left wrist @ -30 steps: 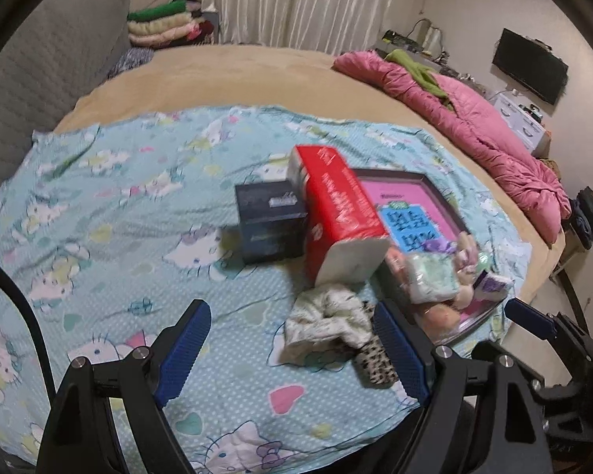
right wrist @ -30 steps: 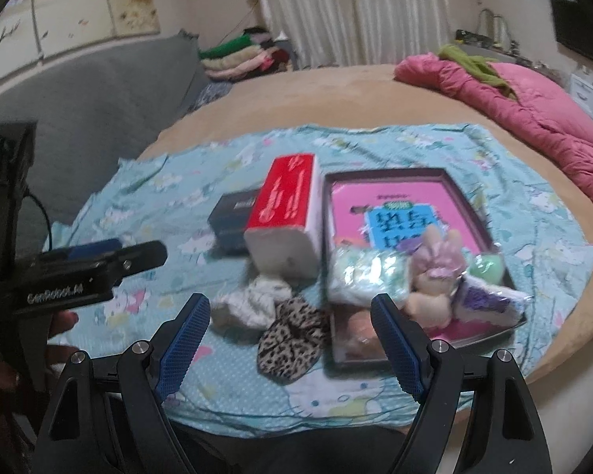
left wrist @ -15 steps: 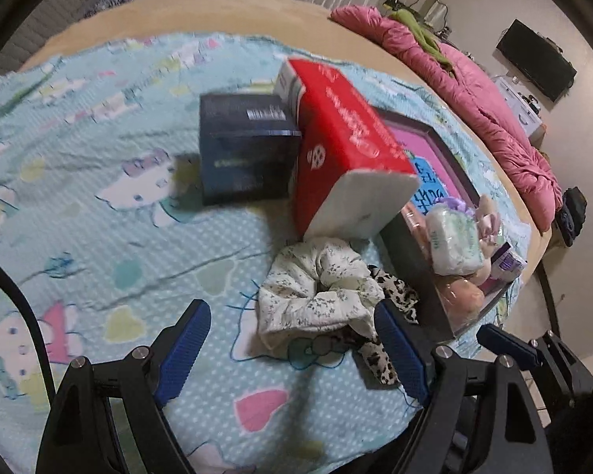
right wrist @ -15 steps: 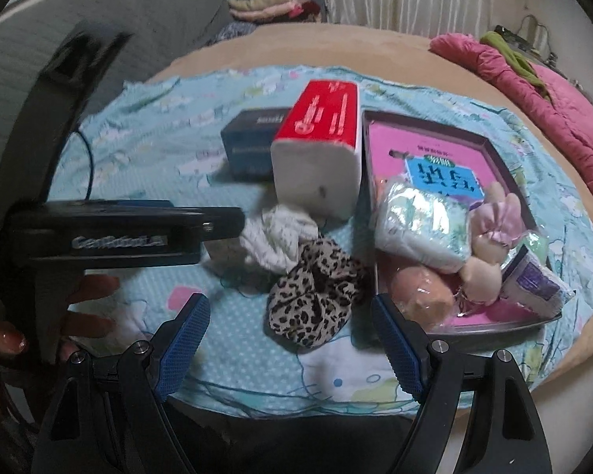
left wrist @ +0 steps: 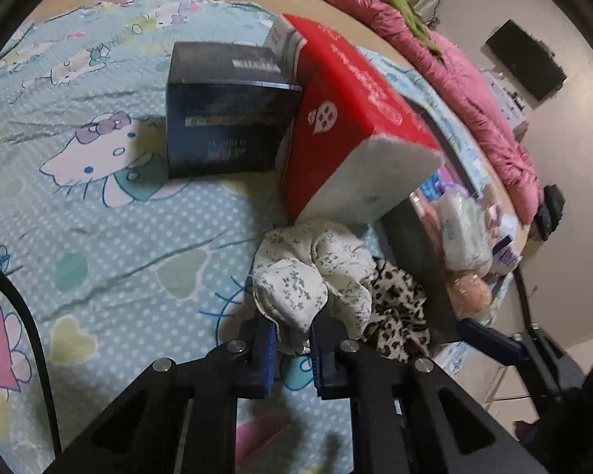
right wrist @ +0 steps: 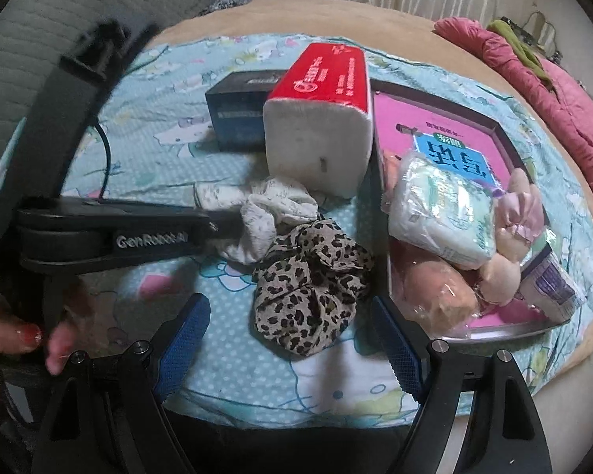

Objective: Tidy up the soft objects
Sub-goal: 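Grasp white floral scrunchie with left tool while right grasps leopard scrunchie, then carry floral scrunchie with left tool while right carries leopard scrunchie over tray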

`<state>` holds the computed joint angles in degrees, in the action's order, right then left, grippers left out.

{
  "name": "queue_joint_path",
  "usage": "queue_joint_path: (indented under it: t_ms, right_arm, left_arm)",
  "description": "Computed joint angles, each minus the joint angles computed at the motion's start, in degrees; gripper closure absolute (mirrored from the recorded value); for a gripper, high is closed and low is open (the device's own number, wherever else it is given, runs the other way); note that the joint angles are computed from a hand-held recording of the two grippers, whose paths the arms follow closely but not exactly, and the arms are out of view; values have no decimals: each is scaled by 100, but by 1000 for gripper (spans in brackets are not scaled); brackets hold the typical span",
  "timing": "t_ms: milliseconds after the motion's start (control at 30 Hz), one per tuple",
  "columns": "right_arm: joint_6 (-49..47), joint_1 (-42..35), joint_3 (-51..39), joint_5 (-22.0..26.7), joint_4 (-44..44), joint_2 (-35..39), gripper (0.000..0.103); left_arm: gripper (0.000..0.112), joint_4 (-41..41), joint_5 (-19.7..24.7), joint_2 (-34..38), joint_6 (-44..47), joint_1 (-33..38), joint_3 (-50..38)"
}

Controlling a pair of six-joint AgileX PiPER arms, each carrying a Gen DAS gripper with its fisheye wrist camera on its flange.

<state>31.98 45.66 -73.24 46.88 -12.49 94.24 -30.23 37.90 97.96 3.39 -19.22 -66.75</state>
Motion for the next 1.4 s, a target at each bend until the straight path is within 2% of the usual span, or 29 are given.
queue_joint_path:
  t_ms: [133,267,367,400,433,467,533,633,733,800,1000,1100,1300,1400]
  right_arm:
    - [71,157,-324,99,-384,395,18]
    - [85,313,-752,452,-830,931,20]
    - [77,323,-878,498,-925,1128,31]
    - [139,337,-915,503,-1027,1172,39]
    - [216,360,-978,545,-1171,1256,54]
    - [211,340,-1019,532,-1199,1324,58]
    - [29,137,-900,235,-888,1302,73]
    - [36,-44,-628,-179,-690,1049,84]
    - [-185,-314,-30,-991,-14,423,87]
    - [-220,-414,246,-1327,191,67,87]
    - [-147,-529,464,-1575,198,-641,87]
    - [134,-564,578,-1555,-100,-939,87]
    - [467,-943,953,-1610,-371,-1547,87]
    - [319,-1292,1132,-1728,-177,-1793,87]
  left_arm:
    - [100,-363,-64,-96,406,269,89]
    - [100,-346,-80,-198,447,431,119]
    - [100,-131,-64,-265,335,429,92]
    - [100,-87,-82,-312,325,418,132]
    - [100,0,-83,-323,268,380,119]
    - [100,38,-85,-368,253,359,154]
    - [100,112,-99,-448,247,370,206]
    - [100,113,-132,-608,234,368,297]
    - [100,43,-221,-943,187,347,469]
    - [100,209,-248,-1128,-20,271,487]
    - [100,1142,-102,-1583,-936,-159,184]
    - [100,1505,6,-1631,-1382,-421,-86]
    - [100,2535,274,-1391,-2383,-1126,-914]
    - [100,2711,376,-1127,-2566,-1344,-1352]
